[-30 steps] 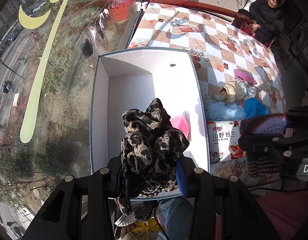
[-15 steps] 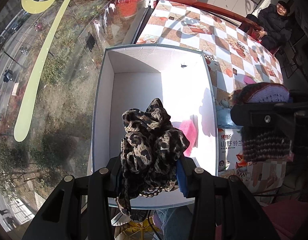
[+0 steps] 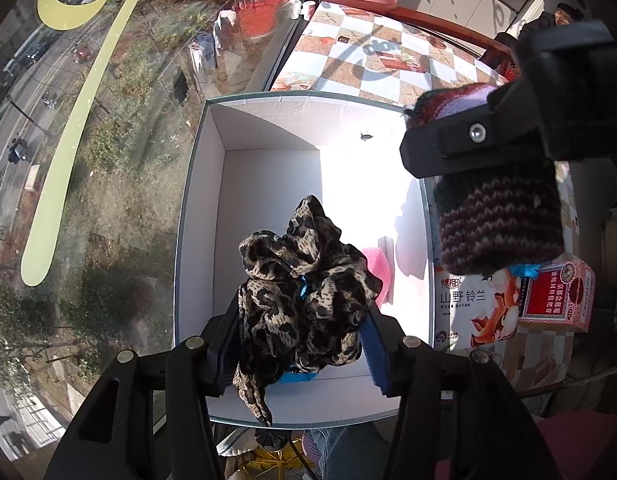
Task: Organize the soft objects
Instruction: 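Open the left tool to drop the scrunchie while the right tool drops the hat, then grasp the beige knitted piece with the left tool while the right tool grasps a pink sponge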
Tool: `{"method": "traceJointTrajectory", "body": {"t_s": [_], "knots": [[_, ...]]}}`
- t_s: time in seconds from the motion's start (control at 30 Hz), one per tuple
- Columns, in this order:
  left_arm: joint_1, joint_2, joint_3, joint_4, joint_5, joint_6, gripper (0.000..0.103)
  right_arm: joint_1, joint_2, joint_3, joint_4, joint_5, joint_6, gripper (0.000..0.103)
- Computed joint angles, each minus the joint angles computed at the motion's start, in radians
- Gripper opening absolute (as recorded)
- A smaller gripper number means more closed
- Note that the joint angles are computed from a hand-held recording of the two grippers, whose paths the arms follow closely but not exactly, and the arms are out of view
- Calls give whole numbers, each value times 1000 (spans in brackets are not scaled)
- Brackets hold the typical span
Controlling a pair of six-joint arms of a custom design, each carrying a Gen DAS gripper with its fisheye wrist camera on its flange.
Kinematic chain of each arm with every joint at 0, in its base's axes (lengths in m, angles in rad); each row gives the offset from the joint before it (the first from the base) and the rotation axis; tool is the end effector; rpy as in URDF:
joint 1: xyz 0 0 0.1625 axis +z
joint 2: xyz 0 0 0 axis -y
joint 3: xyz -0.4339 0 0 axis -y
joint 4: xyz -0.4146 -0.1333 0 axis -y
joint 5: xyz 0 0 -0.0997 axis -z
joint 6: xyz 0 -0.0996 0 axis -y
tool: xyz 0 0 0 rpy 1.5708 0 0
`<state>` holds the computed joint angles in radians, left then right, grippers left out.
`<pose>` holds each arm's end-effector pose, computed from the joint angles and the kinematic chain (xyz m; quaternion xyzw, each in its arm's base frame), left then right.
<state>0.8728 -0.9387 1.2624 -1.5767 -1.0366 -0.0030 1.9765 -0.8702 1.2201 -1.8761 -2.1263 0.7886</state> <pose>-0.3201 -0.6678 0.2681 0.3636 0.8812 0.0539 0.2972 0.3761 -0.6711 0.2631 -0.1769 -0.9450 0.1364 0.2387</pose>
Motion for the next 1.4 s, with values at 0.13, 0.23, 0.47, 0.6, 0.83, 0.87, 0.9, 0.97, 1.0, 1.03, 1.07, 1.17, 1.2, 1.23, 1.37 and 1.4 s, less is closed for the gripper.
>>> {"method": "traceJointTrajectory", "body": {"t_s": [0.13,0.23,0.47,0.6,0.83,0.87,0.9,0.97,1.0,1.03,1.07,1.17,1.2,1.23,1.37,1.4], "knots": [[1,-3,2,-8,5,-23,80,-3,-2,2,-1,12,3,58],[11,-3,-7,-13,-34,-40,87,0,-10,13,-16,0,8,73],[31,2,-31,-20,-127,-85,103,-7,-60,70,-43,21,56,102],[25,5,-35,-42,-155,-72,103,-5,-138,139,-39,11,126,102],[-18,55,-74,-11,-190,5,103,-2,-373,295,46,-86,357,102],[-28,66,-78,-11,-193,18,103,-2,-409,318,66,-101,396,102],[-37,75,-80,-10,-192,26,103,-4,-443,339,87,-114,432,102],[-55,96,-83,-5,-198,38,103,-12,-507,377,134,-131,502,102],[-62,107,-85,4,-201,38,103,-19,-536,396,158,-134,534,102],[-69,116,-88,13,-204,37,103,-32,-568,416,182,-126,560,102],[-76,125,-89,20,-207,37,103,-45,-589,429,199,-111,573,102],[-98,146,-82,33,-206,41,103,-98,-653,492,207,-80,582,102],[-103,151,-82,39,-206,40,103,-118,-663,505,199,-66,570,102],[-108,157,-83,47,-205,37,103,-146,-673,525,179,-45,544,102],[-120,187,-106,81,-193,27,103,-246,-663,553,103,19,411,102],[-121,200,-121,95,-191,19,103,-267,-651,550,86,29,375,102]]}}
